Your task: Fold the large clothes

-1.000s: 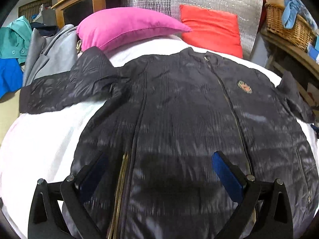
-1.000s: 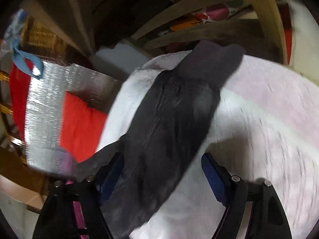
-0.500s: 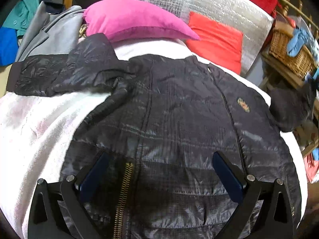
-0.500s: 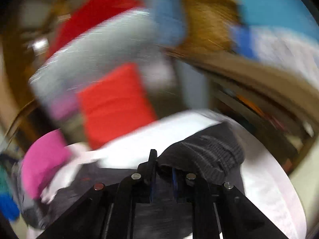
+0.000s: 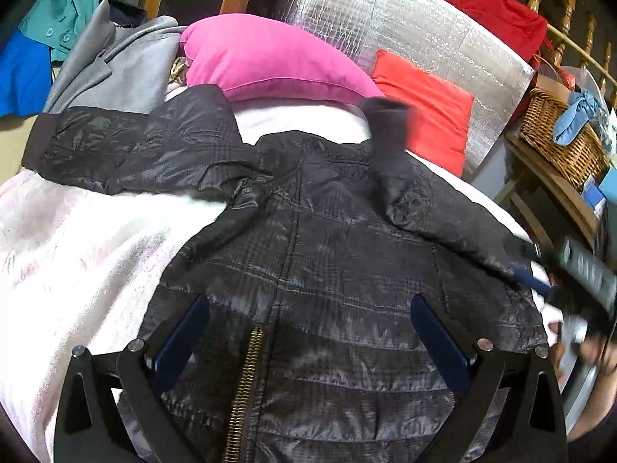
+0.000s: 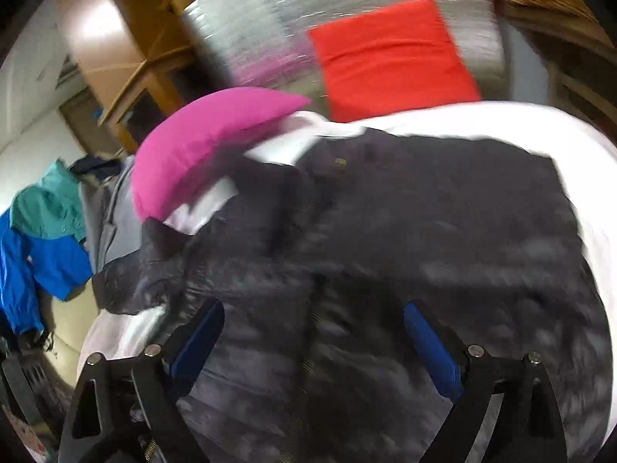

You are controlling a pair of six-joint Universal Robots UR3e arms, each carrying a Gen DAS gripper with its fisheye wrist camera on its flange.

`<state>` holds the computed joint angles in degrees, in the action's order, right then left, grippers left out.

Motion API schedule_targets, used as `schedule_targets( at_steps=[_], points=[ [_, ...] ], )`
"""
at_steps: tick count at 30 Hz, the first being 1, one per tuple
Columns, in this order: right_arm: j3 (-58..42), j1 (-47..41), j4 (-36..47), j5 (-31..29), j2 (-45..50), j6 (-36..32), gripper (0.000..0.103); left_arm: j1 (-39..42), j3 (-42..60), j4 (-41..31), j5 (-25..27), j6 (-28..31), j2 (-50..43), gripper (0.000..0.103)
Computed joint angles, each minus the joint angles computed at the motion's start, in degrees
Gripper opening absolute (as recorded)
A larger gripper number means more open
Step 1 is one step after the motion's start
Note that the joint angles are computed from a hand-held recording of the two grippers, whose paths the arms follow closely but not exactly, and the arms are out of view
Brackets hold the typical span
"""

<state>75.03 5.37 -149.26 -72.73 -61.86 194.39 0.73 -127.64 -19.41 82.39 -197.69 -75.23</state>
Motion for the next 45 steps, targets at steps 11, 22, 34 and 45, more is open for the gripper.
schedule_targets(
  at_steps=[11,22,34,45],
  points=[
    [28.84,-12.34,-28.7,7.98,-4.01,5.59,0.097,0.79,10.82,-7.49,-4.07,-1.94,-5.54,0.103],
    [33.08,-13.9,-37.0,12.04,-2.68,7.02,0.098,1.46,67.3,-30.98,-10.01,-17.8,-50.18,0.102],
    [33.59,-13.79,-38.4,12.22,-2.12,7.29,0.098,-1.6,45.24,-14.84,0.0,-14.05,-32.68,0.011],
    [30.17,-21.02,-24.43,25.8,-7.68,10.21,0.099,-0.62,29.28,0.09,0.28,-7.62,-37.2,0.013]
  ],
)
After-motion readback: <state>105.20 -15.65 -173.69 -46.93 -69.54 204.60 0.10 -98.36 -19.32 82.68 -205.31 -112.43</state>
